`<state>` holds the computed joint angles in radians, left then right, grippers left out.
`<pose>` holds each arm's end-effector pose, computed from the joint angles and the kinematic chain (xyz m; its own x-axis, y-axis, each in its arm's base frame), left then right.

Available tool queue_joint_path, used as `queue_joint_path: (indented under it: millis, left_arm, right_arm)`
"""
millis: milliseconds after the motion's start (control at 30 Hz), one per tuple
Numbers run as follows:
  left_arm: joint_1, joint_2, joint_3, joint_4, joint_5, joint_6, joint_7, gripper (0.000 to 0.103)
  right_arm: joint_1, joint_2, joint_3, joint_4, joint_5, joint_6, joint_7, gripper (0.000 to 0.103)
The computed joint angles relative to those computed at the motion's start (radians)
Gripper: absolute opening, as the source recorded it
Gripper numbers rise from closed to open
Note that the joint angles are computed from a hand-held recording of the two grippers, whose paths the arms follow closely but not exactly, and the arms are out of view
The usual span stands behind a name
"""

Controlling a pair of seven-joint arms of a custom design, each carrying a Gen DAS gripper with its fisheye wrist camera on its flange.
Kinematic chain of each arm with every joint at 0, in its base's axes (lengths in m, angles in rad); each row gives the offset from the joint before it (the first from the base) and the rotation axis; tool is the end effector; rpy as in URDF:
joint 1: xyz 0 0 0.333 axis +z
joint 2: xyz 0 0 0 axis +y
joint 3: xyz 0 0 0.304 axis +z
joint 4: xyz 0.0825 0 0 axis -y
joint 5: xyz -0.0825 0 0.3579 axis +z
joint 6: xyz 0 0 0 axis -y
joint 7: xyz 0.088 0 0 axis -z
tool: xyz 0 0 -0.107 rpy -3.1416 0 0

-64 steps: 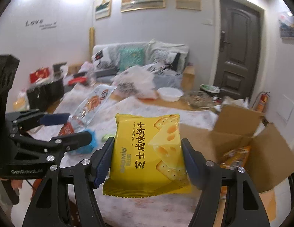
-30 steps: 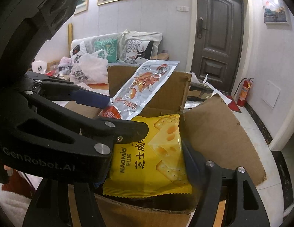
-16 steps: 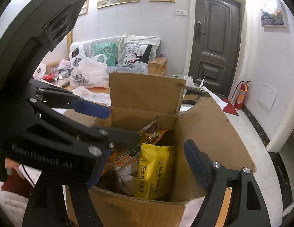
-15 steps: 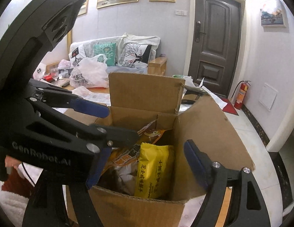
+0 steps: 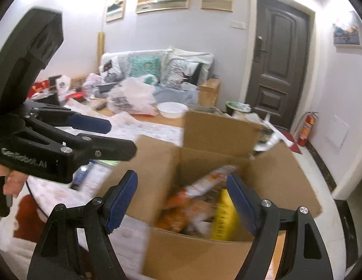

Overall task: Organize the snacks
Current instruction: 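Move both tools back over the remaining snacks, then close both tools on the blue pack from either side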

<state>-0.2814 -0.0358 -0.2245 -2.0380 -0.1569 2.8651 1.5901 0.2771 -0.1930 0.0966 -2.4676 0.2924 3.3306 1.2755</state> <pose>0.5016 -0.2700 0.5613 -0.4340 -0.8930 0.1195 -0.6268 0.2039 -0.7520 0.4596 0.1496 0.4991 0.3225 -0.9451 0.0523 -0.4574 -0.2040 -0.8655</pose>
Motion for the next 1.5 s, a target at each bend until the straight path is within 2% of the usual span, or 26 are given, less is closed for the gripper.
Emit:
queue_joint_path:
  millis: [100,133,200,300,367,467,533,600,667,833,967,1100,1300,1500]
  left_arm:
    - [0.008,-0.083,0.037,-0.104,-0.064,0.031,0.031,0.069]
    - [0.006,-0.105,0.052,-0.135,-0.079,0.042,0.04,0.069]
    - [-0.002,-0.145,0.088,-0.19,-0.111,0.059,0.06,0.069]
    - [-0.034,-0.197,0.164,-0.27,-0.188,0.083,0.12,0.069]
    - [-0.056,-0.226,0.205,-0.32,-0.228,0.1,0.15,0.069]
    - [-0.102,-0.249,0.286,-0.38,-0.312,0.117,0.224,0.069]
    - [-0.115,-0.246,0.325,-0.406,-0.356,0.122,0.267,0.069]
    - [-0.122,-0.233,0.36,-0.417,-0.405,0.119,0.314,0.069]
    - [-0.114,-0.219,0.382,-0.418,-0.455,0.11,0.368,0.069]
    - [-0.071,-0.172,0.407,-0.393,-0.572,0.084,0.493,0.069]
    - [-0.035,-0.117,0.414,-0.335,-0.654,0.039,0.595,0.069]
    - [0.009,-0.033,0.409,-0.244,-0.738,-0.04,0.707,0.069]
    - [0.084,0.018,0.356,-0.187,-0.832,-0.136,0.805,0.069]
    - [0.161,0.004,0.296,-0.179,-0.923,-0.288,0.893,0.069]
  right_arm:
    - [0.176,0.007,-0.125,0.03,-0.002,-0.024,0.007,0.076]
    - [0.214,0.015,-0.141,0.043,0.001,-0.03,0.006,0.076]
    - [0.211,0.033,-0.104,0.069,0.003,-0.045,0.006,0.076]
    - [0.133,0.084,0.022,0.129,-0.035,-0.092,0.035,0.076]
    - [0.12,0.124,0.061,0.168,-0.062,-0.12,0.057,0.076]
    - [0.122,0.184,0.081,0.224,-0.145,-0.156,0.132,0.076]
    - [0.151,0.234,0.067,0.267,-0.224,-0.181,0.207,0.076]
    - [0.176,0.294,0.063,0.325,-0.219,-0.217,0.209,0.076]
    - [0.173,0.344,0.089,0.368,-0.149,-0.242,0.161,0.076]
    - [0.159,0.469,0.145,0.501,0.002,-0.312,0.054,0.076]
    - [0.177,0.556,0.143,0.619,0.046,-0.381,0.025,0.076]
    - [0.204,0.62,0.131,0.709,0.06,-0.441,0.026,0.076]
    - [0.244,0.676,0.093,0.787,0.031,-0.495,0.067,0.076]
    - [0.238,0.66,0.096,0.76,0.041,-0.502,0.081,0.076]
